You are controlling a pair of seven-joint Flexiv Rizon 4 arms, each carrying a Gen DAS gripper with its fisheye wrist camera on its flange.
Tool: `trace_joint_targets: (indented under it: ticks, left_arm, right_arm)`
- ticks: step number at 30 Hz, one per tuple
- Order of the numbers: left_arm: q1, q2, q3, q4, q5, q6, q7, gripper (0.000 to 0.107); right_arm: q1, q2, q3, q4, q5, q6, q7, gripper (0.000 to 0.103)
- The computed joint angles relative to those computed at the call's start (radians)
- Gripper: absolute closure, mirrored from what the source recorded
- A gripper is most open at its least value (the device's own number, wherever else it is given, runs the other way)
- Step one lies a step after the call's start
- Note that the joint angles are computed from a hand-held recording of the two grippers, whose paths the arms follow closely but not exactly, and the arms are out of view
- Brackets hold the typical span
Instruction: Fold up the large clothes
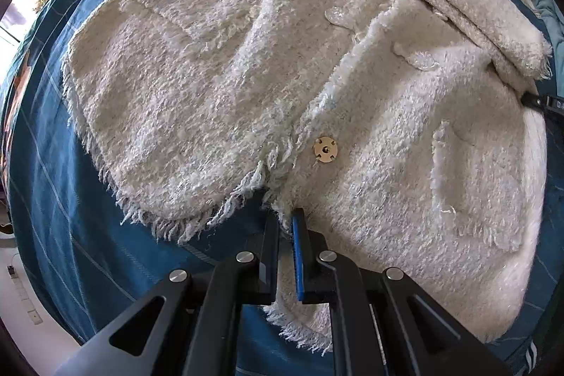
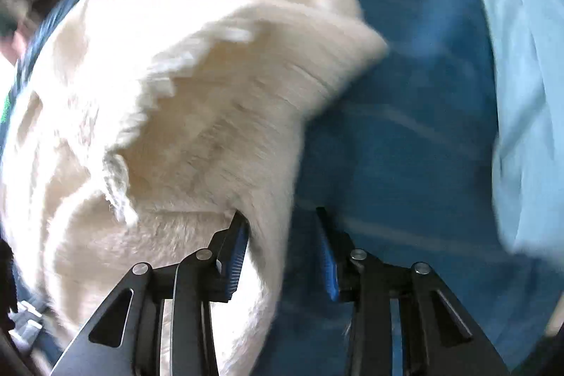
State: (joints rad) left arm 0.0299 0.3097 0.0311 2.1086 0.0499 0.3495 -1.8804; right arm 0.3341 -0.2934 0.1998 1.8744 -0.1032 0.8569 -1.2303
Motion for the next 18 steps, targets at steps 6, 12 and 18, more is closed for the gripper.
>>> trace_joint_targets:
  ticks: [6, 12, 18]
  left_arm:
    - [0.0, 0.0, 0.009, 0.022, -0.024, 0.024, -0.01, 0.101]
    - [0.016, 0.001, 0.009, -0.039, -0.006, -0.06, 0.021, 0.094]
    - [0.029, 0.03, -0.014, -0.111, 0.142, -0.026, 0.083, 0.004]
  right_arm:
    - [-0.253, -0.036, 0.09, -0.053, 0.764, 0.045, -0.011, 0.099]
    - [-0.243, 0.018, 0.028, -0.107, 0.674, -0.165, 0.05, 0.07]
    - [-0.14, 0.129, 0.004, -0.032, 0.508, -0.269, 0.077, 0.053]
